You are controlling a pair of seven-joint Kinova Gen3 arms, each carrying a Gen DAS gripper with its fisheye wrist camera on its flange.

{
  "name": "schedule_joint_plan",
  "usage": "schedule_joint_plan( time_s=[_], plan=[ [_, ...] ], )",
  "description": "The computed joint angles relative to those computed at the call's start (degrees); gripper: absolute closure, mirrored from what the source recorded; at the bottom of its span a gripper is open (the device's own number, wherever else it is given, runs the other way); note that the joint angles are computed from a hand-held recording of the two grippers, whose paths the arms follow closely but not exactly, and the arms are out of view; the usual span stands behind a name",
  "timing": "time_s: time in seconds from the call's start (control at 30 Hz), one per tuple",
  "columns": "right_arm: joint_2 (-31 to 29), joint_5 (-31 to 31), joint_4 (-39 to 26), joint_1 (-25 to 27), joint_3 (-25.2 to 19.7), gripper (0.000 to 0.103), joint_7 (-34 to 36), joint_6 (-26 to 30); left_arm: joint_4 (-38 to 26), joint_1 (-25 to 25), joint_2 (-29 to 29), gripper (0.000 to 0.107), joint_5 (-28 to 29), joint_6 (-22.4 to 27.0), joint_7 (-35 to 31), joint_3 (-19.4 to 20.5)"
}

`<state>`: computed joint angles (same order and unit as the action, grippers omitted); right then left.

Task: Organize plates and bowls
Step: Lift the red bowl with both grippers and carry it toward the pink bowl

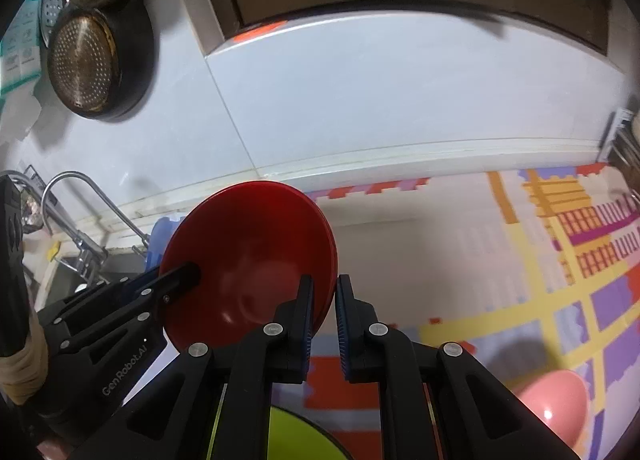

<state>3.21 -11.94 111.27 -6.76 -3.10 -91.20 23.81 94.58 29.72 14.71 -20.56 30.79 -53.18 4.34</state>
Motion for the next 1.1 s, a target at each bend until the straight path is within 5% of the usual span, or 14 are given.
schedule_joint_plan(
  time_s=[0.6,1.1],
  plan=[
    [-16.40,-2.08,11.51,3.62,7.91,0.091,6.44,1.19,-2.00,8.77,-1.35,0.092,-4.58,2.59,4.88,4.11],
    [-20.96,0.65,14.37,6.60,13.73,0.091,8.14,3.74,-7.34,13.26,3.20,0.091,-0.67,4.85,0.51,5.32]
  ],
)
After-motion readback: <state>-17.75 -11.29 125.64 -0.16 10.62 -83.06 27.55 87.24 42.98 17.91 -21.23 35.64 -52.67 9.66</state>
